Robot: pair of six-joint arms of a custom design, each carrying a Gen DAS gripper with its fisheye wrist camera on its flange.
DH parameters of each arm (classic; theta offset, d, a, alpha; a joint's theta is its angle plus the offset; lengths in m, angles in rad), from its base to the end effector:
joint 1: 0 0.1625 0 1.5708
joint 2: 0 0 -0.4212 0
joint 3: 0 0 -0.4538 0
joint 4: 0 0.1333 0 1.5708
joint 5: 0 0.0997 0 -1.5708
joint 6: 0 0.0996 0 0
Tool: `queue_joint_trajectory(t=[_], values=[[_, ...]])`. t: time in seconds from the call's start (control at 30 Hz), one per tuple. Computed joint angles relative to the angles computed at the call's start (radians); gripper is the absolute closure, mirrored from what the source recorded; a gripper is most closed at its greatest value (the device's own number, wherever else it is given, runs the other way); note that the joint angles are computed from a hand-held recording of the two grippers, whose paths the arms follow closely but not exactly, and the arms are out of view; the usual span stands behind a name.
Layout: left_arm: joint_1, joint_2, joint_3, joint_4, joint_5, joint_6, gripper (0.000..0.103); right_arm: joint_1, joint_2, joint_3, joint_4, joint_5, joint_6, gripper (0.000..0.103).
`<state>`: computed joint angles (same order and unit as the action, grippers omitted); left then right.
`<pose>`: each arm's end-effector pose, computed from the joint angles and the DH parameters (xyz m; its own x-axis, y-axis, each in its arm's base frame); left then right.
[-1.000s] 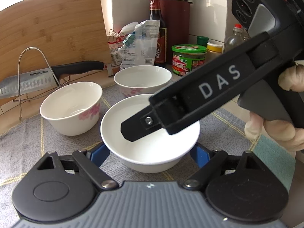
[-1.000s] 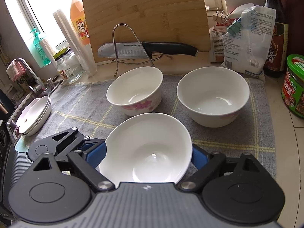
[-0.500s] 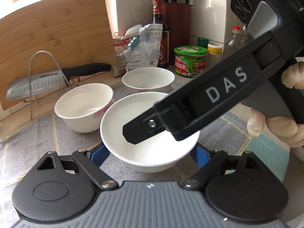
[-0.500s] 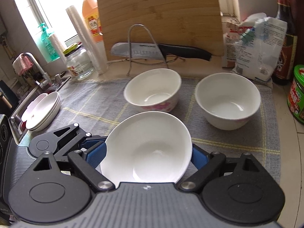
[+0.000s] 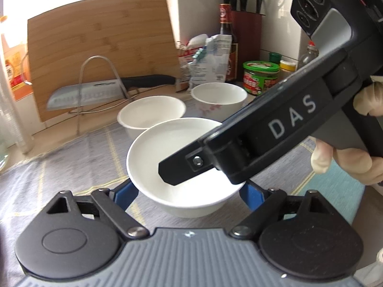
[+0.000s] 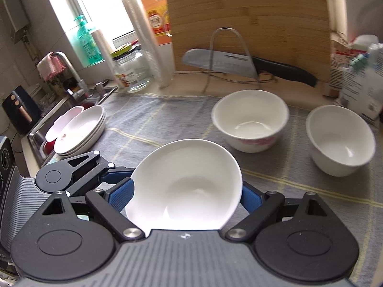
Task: Organize plates and bowls
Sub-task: 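Lift the white bowl off the towel with the left tool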
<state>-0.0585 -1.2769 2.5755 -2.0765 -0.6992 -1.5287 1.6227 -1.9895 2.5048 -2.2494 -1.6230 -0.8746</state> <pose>-0.2801 -0.1935 0.0125 -0.6755 0.0667 -0.7344 0.6109 0.6084 -0.5067 0.1455 -0.3311 0.2418 -0.6006 -0.7839 0.1578 -0.7984 0.5987 -0.0648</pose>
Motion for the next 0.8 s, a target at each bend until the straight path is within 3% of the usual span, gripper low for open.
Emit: queue_joint_trajectory(t=[0.4, 0.8], values=[[-0.121, -0.165, 0.042, 0.317, -0.104, -0.241, 0.013, 0.115, 0.088, 0.022, -0.035, 0.006, 0.038, 0.008], [-0.187, -0.286, 0.084, 0.469, -0.189, -0.355, 0.013, 0.188, 0.199, 0.028, -0.094, 0.001, 0.083, 0.008]])
